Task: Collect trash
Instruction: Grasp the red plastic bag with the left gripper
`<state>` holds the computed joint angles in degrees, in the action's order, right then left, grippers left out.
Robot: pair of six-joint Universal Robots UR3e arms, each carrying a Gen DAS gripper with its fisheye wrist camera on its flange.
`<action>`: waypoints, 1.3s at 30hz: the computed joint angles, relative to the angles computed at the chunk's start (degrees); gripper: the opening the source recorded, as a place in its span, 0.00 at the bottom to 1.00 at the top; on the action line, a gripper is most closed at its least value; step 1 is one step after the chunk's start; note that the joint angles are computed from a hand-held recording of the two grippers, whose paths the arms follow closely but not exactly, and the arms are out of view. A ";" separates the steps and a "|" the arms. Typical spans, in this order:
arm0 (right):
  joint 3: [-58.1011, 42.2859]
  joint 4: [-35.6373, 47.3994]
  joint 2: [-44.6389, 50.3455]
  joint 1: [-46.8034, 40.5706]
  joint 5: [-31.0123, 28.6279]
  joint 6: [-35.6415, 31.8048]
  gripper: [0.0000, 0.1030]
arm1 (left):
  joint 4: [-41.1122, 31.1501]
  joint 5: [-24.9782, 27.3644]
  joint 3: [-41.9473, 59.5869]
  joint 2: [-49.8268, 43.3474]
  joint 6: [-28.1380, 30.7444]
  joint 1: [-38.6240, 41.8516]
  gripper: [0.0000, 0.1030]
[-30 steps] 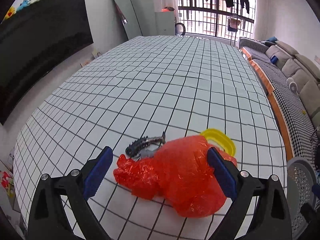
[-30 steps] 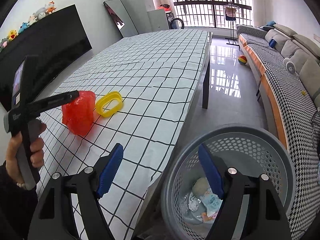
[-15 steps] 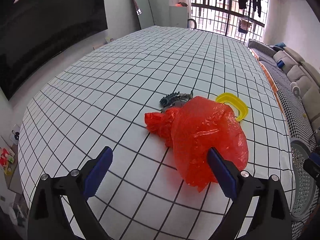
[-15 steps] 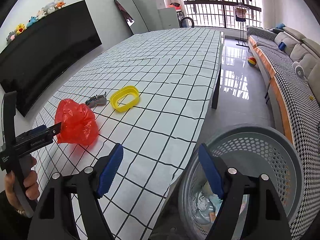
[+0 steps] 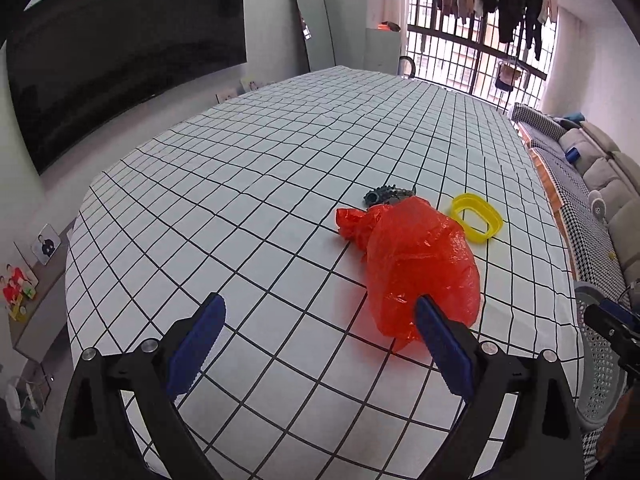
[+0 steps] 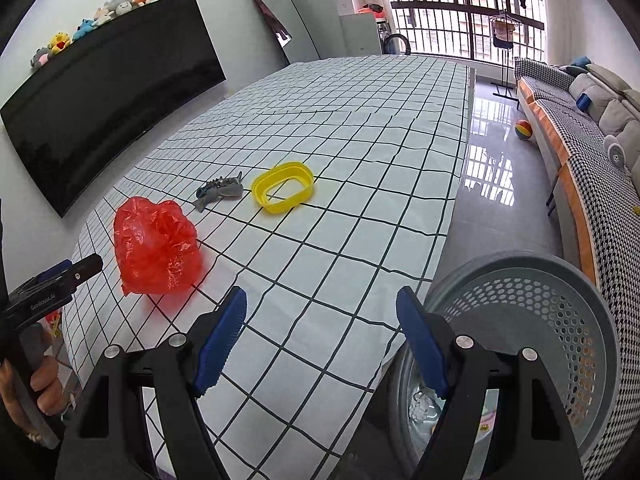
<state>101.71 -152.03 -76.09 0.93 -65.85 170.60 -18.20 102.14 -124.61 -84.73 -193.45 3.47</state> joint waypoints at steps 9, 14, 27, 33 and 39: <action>0.33 0.37 -1.48 -0.46 -0.03 0.20 0.72 | -0.37 -1.09 9.22 -5.37 0.63 -3.03 0.91; 0.47 0.84 -2.14 -1.25 -0.55 0.75 0.72 | -1.00 -2.20 19.17 -15.14 -0.93 -5.71 0.92; -0.80 1.75 -0.25 -2.91 -1.13 1.42 0.72 | -6.11 -1.62 36.43 -31.84 -2.43 -8.94 0.92; -2.41 2.32 1.69 -3.16 -0.41 1.10 0.72 | -9.27 0.76 44.01 -38.17 -2.59 -9.96 0.92; -2.80 2.43 2.40 -3.79 -0.27 1.32 0.72 | -10.69 -0.53 46.26 -41.61 -2.90 -8.77 0.70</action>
